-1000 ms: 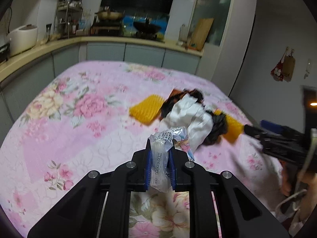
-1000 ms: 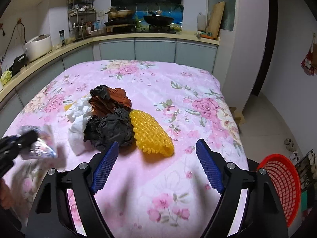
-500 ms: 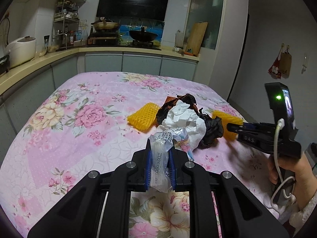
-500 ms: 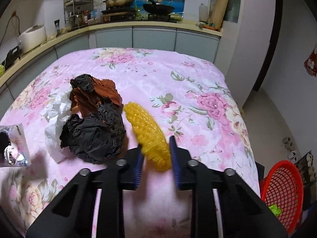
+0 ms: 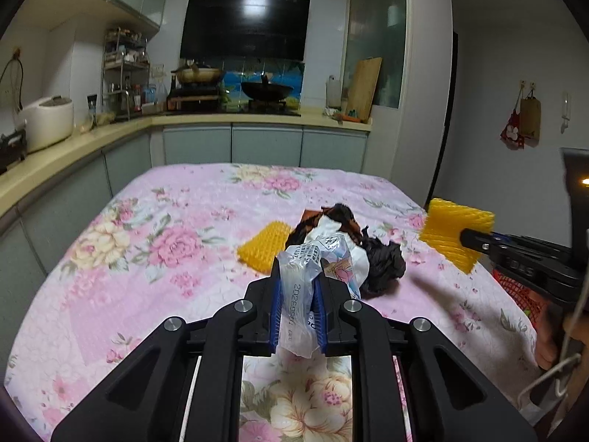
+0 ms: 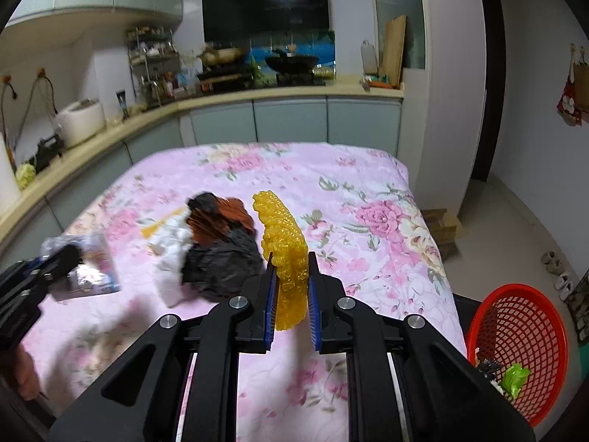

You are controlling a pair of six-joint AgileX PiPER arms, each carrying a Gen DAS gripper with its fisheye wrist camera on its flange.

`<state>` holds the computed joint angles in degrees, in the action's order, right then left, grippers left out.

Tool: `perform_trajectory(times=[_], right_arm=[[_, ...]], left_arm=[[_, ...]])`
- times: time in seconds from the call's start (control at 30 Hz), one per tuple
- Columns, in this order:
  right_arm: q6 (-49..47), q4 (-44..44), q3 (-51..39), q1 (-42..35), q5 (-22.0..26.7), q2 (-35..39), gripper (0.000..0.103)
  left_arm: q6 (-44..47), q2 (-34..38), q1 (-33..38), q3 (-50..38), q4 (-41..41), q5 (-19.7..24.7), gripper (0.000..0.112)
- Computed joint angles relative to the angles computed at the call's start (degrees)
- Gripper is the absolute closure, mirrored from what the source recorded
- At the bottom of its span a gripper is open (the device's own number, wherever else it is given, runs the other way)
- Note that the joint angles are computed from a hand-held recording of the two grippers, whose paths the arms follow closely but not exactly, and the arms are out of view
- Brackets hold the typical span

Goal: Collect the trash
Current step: 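Carry cat bag and yellow foam net over the red basket and open both tools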

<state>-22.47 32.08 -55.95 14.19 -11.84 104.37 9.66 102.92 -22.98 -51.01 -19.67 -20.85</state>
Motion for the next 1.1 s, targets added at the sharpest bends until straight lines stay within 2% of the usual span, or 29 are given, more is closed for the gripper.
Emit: perform_trajectory(times=[0.1,0.4,0.63,1.1], right_arm=[[7.3,-6.5,3.8,0.7,-2.0,-3.8,0.088],[16.6,-15.0,10.8,1.1,-5.5,-11.5,0.088],[18.5,-17.4,14.0,-0.1,-6.4,-16.0,0.088],[16.6,-16.1,19.4,-4.9,-8.0,-24.3,0.088]], left_arm=[[2.4,-0.8,-0.8,-0.3,-2.7,0.1,0.098],[16.4,-2.8,-5.1,-1.6,-16.9,-1.3,0.098],[21.5,-3.1,-7.1,-3.7,-21.5,-0.8,0.098],[31.6,-1.0,-13.8,-11.4,-28.0,0.7,0.098]])
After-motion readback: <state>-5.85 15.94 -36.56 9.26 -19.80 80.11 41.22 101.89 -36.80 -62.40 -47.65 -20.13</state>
